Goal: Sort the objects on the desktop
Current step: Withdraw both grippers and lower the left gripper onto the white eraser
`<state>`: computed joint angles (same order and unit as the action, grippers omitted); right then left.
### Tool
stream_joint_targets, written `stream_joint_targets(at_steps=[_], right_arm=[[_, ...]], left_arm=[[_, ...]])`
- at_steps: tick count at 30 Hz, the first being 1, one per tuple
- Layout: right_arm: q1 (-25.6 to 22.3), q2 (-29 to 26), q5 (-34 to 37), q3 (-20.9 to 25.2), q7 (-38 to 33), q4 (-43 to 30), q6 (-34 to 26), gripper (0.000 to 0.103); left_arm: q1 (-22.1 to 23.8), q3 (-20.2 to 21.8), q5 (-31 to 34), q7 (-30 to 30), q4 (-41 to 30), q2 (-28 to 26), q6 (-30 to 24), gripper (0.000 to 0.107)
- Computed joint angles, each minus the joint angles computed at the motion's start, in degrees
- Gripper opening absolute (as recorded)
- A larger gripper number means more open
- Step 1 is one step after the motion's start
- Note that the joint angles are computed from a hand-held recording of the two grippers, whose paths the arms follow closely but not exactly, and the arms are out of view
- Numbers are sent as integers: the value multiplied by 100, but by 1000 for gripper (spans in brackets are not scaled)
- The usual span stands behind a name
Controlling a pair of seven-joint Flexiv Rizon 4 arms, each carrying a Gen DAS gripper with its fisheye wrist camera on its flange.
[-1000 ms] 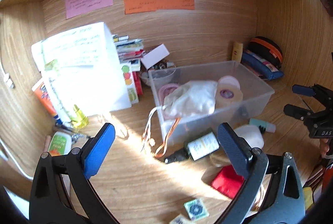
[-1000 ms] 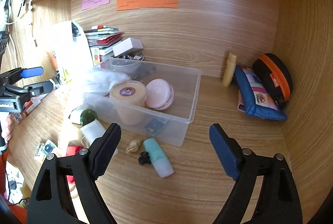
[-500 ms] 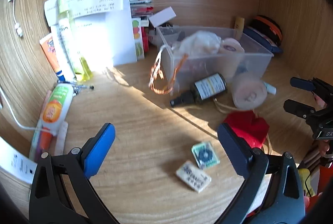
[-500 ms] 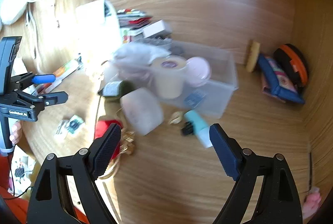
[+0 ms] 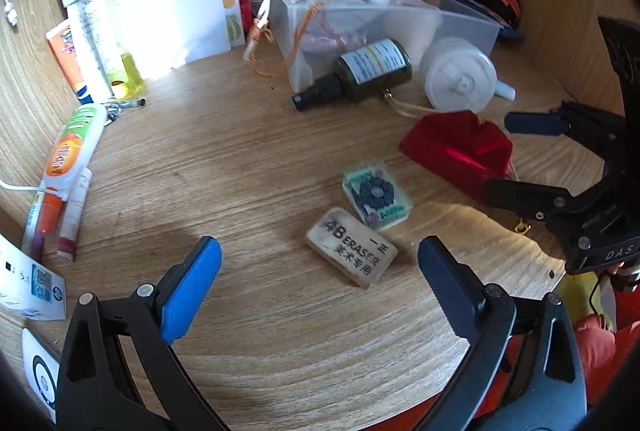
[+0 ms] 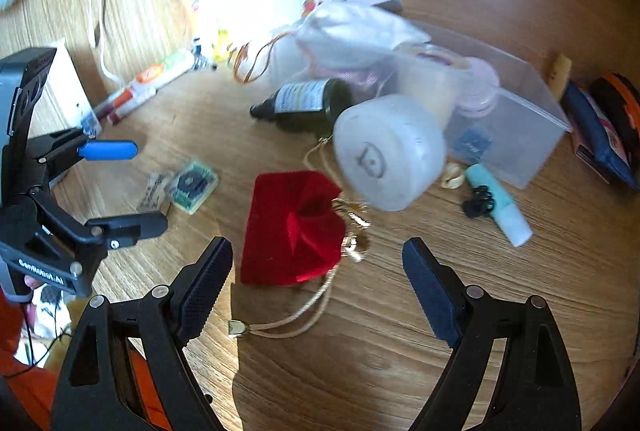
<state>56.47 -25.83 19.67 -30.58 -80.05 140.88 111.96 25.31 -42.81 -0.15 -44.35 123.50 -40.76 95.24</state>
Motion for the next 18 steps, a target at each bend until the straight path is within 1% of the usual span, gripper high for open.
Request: stream_joint_targets(at_steps=[2, 5, 6, 8, 9, 10, 11, 13, 14, 15, 16, 18], right_arm=[[42, -21, -53, -32, -27, -40, -67, 85], [180, -118, -71, -160, -16, -93, -118, 85], [172, -143, -100, -176, 2, -124, -150, 85], [64, -150, -190, -89, 79, -175, -240, 85], [-24, -148, -241, -14, 136, -200, -274, 85], [-110, -174, -273, 62, 205, -227, -267, 85], [-127, -193, -283, 70, 274, -247, -295, 85], [-20, -254, -267, -29, 361, -237, -241, 85], [-145, -211, -330, 98, 382, -244, -233, 85], [-256, -196, -363, 203, 421, -267, -228, 85], [-253, -218, -332, 206, 474, -286, -202, 85], [-240, -257, -318, 203, 543, -335, -202, 83]], left_arm=[[37, -55, 24, 60, -25, -40, -36, 100], [32, -73, 93, 95, -68, -139, 153, 100], [50, -95, 136, 110, -92, -182, 171, 98], [218, -270, 225, 171, -104, -322, 141, 92], [305, -362, 240, 192, -115, -376, 77, 86], [347, -400, 264, 201, -102, -414, 136, 80], [385, -434, 286, 203, -104, -441, 147, 77], [453, -486, 334, 197, -88, -490, 207, 68], [463, -487, 364, 182, -88, -510, 254, 65], [468, -485, 392, 149, -85, -529, 312, 56], [414, -421, 409, 82, -99, -532, 426, 46], [379, -362, 456, -25, -143, -532, 449, 45]])
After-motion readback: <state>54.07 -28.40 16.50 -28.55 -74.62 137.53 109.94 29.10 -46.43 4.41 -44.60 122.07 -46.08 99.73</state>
